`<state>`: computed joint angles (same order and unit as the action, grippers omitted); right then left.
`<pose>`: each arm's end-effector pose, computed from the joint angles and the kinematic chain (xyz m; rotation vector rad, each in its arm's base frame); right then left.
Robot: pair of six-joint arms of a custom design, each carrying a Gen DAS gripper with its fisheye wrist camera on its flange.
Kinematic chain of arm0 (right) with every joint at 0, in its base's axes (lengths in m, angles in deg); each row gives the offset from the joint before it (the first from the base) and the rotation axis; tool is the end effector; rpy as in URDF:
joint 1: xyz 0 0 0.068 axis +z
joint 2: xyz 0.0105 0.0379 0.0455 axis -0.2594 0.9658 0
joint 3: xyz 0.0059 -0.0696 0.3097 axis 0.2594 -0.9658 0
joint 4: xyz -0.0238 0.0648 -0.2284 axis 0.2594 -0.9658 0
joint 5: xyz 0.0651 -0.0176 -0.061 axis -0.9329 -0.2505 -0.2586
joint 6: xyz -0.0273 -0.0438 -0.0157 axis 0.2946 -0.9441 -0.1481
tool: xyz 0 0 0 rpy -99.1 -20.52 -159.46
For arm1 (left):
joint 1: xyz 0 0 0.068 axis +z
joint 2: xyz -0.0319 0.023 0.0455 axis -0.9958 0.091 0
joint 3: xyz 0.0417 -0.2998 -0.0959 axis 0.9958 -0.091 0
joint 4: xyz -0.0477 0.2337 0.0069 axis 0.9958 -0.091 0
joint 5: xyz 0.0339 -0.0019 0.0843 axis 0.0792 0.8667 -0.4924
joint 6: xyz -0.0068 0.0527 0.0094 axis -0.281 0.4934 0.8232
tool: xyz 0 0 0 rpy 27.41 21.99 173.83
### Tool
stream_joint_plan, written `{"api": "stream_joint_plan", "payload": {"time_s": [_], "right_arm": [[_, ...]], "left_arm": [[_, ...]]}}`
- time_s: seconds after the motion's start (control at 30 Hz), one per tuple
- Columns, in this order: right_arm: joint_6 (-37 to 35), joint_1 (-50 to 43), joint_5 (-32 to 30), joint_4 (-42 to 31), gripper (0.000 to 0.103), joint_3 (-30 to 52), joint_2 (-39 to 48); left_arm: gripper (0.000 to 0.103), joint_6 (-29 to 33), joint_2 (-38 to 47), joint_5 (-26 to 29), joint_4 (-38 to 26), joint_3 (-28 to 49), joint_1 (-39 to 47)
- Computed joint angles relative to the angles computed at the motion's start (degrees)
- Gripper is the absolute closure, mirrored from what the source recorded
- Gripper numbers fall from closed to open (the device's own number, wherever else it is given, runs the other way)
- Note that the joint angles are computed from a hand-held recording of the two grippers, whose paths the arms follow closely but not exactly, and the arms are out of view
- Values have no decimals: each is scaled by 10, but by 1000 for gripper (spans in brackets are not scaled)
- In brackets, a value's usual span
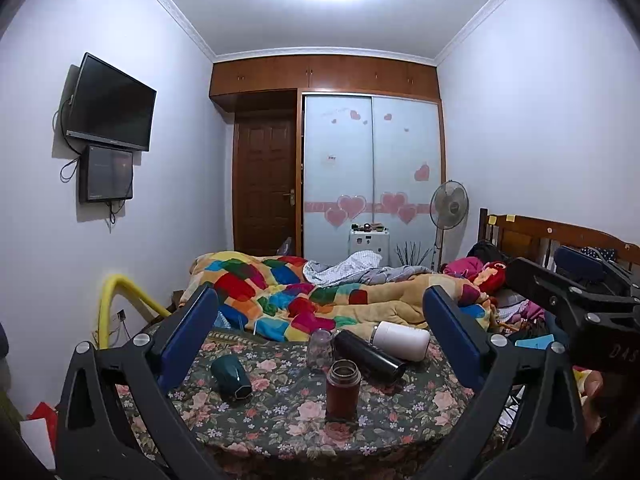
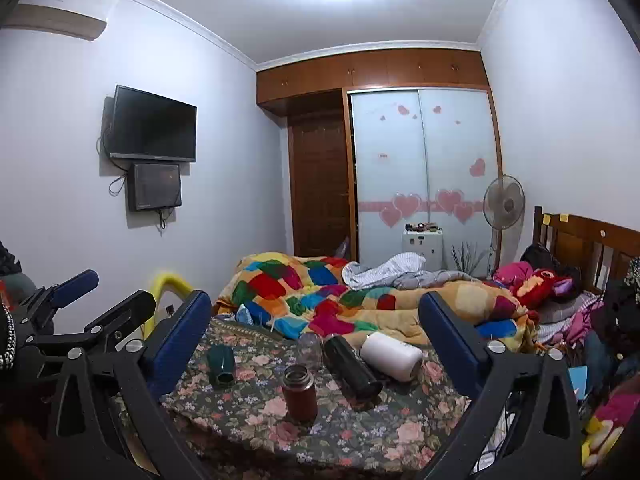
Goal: Flip cup upright
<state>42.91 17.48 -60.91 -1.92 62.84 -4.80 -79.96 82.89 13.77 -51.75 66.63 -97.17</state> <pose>0.2568 0.1490 0.3112 -0.1242 1.7226 0.2031 0.2136 -0.0438 0.3225 0.0963 1.6997 -0.1023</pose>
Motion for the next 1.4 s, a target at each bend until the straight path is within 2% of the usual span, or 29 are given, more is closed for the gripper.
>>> {"api": "stream_joint_plan", "payload": {"time_s": [0.5, 1.4], "right_arm": [[12, 1, 2, -33, 0, -28, -31], [13, -3, -7, -65, 0, -14, -30]], "left_arm": [[0, -17, 1, -13, -8, -10, -7], [0, -19, 13, -15, -6, -14, -10]]}}
